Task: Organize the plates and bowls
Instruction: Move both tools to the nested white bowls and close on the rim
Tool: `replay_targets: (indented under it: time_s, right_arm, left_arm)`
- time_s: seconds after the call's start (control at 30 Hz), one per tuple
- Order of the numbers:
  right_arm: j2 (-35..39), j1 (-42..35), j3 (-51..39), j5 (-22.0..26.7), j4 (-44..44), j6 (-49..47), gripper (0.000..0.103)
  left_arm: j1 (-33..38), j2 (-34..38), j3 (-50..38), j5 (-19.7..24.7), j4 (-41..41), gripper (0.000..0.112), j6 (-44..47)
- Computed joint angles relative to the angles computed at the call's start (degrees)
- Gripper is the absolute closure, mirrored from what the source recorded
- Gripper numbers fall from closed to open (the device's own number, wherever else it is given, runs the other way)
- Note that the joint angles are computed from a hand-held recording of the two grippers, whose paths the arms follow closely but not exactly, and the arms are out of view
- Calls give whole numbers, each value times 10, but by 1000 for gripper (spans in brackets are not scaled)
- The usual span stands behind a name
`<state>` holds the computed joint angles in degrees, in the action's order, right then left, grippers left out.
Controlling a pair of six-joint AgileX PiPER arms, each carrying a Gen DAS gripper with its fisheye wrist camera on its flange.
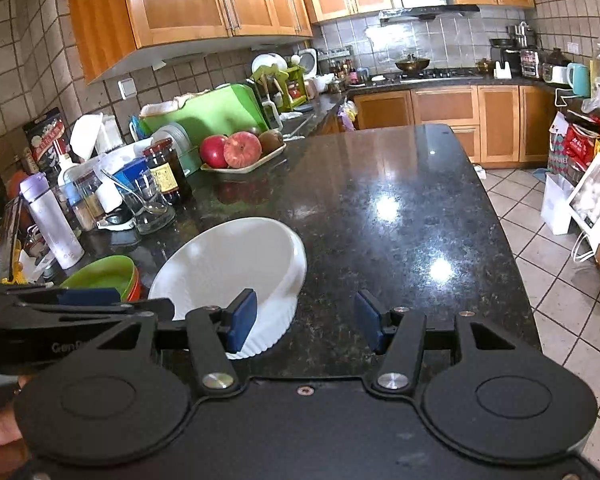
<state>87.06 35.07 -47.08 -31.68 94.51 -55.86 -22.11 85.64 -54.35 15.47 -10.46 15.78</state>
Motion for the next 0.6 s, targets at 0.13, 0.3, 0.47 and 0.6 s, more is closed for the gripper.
replay_targets:
  time_s: [0.13, 0.3, 0.47, 0.6]
  right_arm:
    - [-10, -6, 14, 7, -38, 28, 46]
    - [-1, -18, 4, 31, -77, 67, 48]
    - [24, -18, -21, 27, -72, 54, 48]
    - [47, -20, -52, 24, -21, 10, 49]
  left_arm:
    - [-14, -15, 12, -5, 104, 50, -130]
    - [-17, -34, 20, -13, 161, 51, -193]
    - [-18, -29, 21, -19, 186, 51, -209]
    - [-8, -6, 1, 0, 86, 50, -103]
